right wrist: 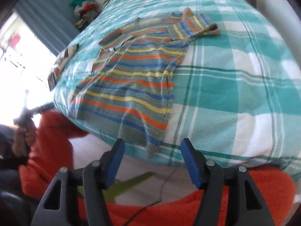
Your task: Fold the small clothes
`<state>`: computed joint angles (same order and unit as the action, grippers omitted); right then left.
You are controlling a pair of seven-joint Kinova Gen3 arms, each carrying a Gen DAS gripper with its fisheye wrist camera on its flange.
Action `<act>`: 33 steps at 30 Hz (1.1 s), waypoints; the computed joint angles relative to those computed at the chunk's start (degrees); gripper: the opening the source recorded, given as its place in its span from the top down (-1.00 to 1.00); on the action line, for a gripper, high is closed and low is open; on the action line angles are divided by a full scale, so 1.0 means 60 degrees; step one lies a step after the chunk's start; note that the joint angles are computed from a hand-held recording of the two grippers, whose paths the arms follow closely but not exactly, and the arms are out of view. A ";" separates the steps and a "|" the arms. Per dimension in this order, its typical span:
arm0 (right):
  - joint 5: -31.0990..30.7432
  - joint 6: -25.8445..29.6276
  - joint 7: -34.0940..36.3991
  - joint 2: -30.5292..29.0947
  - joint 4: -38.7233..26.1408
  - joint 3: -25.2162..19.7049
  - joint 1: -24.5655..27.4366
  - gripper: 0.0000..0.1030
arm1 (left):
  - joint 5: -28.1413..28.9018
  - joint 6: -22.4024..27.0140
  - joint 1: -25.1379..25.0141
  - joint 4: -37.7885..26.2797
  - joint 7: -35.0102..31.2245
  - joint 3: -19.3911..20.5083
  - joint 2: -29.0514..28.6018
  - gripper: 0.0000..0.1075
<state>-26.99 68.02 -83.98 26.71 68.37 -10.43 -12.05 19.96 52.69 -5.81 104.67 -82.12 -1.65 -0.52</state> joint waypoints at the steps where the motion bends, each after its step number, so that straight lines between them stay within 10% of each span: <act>1: -0.0351 -0.0043 -0.0321 0.0301 0.0012 -0.0169 0.0182 -0.26 | 0.0093 0.0053 0.0160 -0.0164 -0.0109 -0.0106 0.0433 -0.40; 4: -0.0481 0.0707 -0.1001 0.1531 -0.0691 -0.0033 -0.0129 -0.08 | -0.0303 -0.0050 0.0860 -0.0420 0.0261 -0.0413 0.1247 -0.35; 5: -0.0504 0.1016 -0.1058 0.1887 -0.0969 -0.0191 -0.0149 0.23 | -0.0265 -0.0163 0.0795 -0.0373 0.0229 -0.0319 0.1271 -0.10; 6: -0.0600 0.1181 -0.1001 0.2070 -0.1092 -0.0314 -0.0158 0.88 | -0.0072 -0.0121 0.0552 -0.0369 0.0041 -0.0111 0.1245 0.78; 8: -0.0479 0.1349 -0.1033 0.1943 -0.1306 -0.0339 -0.0278 0.89 | 0.0485 0.0229 -0.0196 -0.0347 -0.0211 0.0407 0.1069 1.00; 14: 0.0768 0.2118 -0.1687 0.0809 -0.1719 0.0273 -0.0683 0.90 | -0.0436 0.0647 0.0558 -0.0334 0.0461 -0.0289 0.0092 1.00; 28: 0.2160 0.2788 -0.2856 0.2310 -0.2688 0.0545 -0.1534 0.91 | -0.4635 0.1543 0.2652 -0.1330 0.3734 0.0262 0.1995 1.00; 33: 0.2443 0.2871 -0.2971 0.2507 -0.2942 0.0581 -0.1647 0.90 | -0.4802 0.1916 0.2557 -0.1878 0.3998 0.0457 0.2475 0.94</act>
<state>-12.34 85.24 -101.81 41.76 50.71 -6.95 -21.93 -8.85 64.19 9.53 93.41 -58.13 1.09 14.32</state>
